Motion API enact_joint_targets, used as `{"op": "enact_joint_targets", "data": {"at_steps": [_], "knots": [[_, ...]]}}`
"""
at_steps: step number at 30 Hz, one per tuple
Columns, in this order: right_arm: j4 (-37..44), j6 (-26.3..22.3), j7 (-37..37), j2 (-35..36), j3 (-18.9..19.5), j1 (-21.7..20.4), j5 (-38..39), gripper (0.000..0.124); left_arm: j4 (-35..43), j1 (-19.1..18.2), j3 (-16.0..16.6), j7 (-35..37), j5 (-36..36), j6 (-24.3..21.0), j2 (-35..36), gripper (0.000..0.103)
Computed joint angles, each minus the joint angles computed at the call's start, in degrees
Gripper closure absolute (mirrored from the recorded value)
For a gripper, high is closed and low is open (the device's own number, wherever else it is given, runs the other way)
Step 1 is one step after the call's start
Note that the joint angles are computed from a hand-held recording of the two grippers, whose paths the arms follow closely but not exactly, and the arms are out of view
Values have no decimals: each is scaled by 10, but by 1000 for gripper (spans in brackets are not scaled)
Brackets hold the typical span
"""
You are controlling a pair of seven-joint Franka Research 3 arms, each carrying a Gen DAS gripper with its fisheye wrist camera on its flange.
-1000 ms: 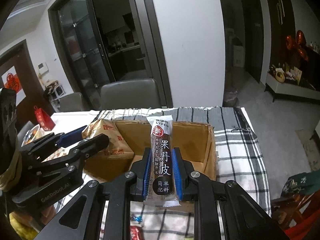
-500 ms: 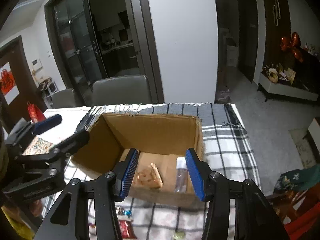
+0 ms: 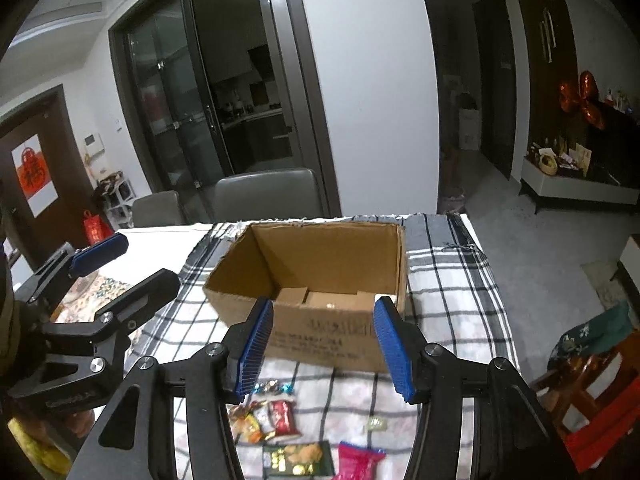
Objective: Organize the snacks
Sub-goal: 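Withdraw both open tools from the box back toward the snacks, then grasp the red candy bar with the left tool while the right tool grasps the pink packet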
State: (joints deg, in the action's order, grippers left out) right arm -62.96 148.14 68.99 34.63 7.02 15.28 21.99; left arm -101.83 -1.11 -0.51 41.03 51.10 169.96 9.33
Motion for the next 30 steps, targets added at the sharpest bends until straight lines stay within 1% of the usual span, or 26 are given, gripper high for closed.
{"op": "enact_joint_targets", "data": {"at_steps": [3, 7, 9, 11, 13, 15, 17, 19, 23, 24, 25, 27, 30], "knots": [[-51, 8, -4, -32, 5, -9, 16, 70, -24, -3, 1, -20, 19, 6, -18, 15], [-94, 6, -10, -57, 7, -17, 34, 70, -52, 4, -13, -2, -2, 11, -34, 15], [-115, 6, -3, -69, 1, -14, 33, 70, -65, 5, -20, 11, -17, 4, -41, 15], [-124, 0, 3, -74, -2, -15, 33, 70, -75, 8, -29, 38, -50, -5, -44, 15], [-137, -2, 15, -80, -8, -11, 27, 70, -84, 13, -39, 83, -105, -16, -42, 17], [-145, -13, 31, -82, -15, -8, 18, 70, -90, 13, -44, 110, -139, -25, -42, 21], [-152, -24, 42, -86, -18, -7, 11, 70, -93, 16, -52, 154, -193, -37, -38, 22], [-153, -43, 53, -85, -21, -6, 2, 70, -95, 18, -59, 196, -242, -45, -33, 26], [-142, -85, 77, -75, -29, -2, -22, 70, -87, 19, -69, 260, -328, -81, -17, 33], [-133, -103, 86, -68, -31, -1, -30, 70, -82, 20, -72, 276, -352, -90, -13, 35], [-126, -114, 94, -63, -33, 1, -36, 70, -77, 24, -77, 297, -383, -102, -7, 35], [-102, -146, 110, -48, -38, 4, -52, 70, -68, 24, -79, 315, -411, -118, 2, 37], [-77, -179, 128, -29, -43, 8, -72, 70, -44, 29, -85, 354, -458, -154, 24, 40]]}}
